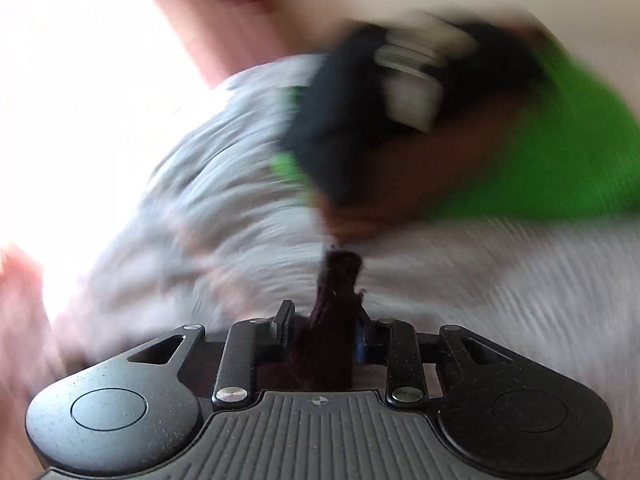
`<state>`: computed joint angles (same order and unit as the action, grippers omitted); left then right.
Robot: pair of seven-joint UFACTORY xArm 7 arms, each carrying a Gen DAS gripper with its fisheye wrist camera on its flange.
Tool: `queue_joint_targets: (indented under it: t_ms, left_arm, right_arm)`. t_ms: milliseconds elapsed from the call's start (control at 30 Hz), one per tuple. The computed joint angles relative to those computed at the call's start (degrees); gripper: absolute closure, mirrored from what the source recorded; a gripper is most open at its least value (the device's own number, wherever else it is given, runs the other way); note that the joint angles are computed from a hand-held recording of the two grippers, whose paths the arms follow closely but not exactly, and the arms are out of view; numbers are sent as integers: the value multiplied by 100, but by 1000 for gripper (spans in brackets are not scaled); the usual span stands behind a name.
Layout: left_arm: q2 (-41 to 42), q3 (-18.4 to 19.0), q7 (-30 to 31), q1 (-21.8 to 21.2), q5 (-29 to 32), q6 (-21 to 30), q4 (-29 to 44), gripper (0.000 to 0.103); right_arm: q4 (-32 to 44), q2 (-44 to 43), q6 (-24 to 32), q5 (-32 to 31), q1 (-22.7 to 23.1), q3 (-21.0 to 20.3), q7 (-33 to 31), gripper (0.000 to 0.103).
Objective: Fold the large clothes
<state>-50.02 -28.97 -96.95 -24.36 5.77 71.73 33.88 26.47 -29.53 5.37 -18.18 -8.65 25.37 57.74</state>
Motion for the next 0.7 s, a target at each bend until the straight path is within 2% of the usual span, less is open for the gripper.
queue_joint_targets:
  t_ms: [33,67,100,167,267,367,433,533,667,700]
  left_arm:
    - [114,-35,32,34,46,0,93,84]
    - [218,-58,53,64,87,0,171,83]
    - [333,-66,60,103,121,-17,240,82]
    - [462,-55,21,138,146,-33,326,82]
    - [564,-56,-30,156,227,-55,428,82]
    - [656,-36,30,133,300,-21,487,82]
    - [630,-6,-13,115,285,3,445,82]
    - [568,12,-157,105,224,0,352,82]
    - [612,27,-272,72,153,-79,294,82]
    - [641,35,-261,59,156,-105,297,82]
  right_arm:
    - [216,41,-35,-548,-146,361,-288,76]
    - [381,177,-194,-857,-52,518,-813,73]
    - [539,386,-141,-926,282,464,-1390,66]
    - [818,760,396,-974,1164,147,-2223,60]
    - [575,498,625,-1104,1575,205,-2326,59]
    - [80,-77,697,-770,2162,-166,-2549,59]
    - [-185,-489,656,-801,2044,-117,-2594,59]
    - [-360,-777,676,-1146,1758,-62,-3177,59]
    - [-472,-560,71,-1794,1055,245,-4055,60]
    - [-472,-419,-119,-1913,870,294,-4167,77]
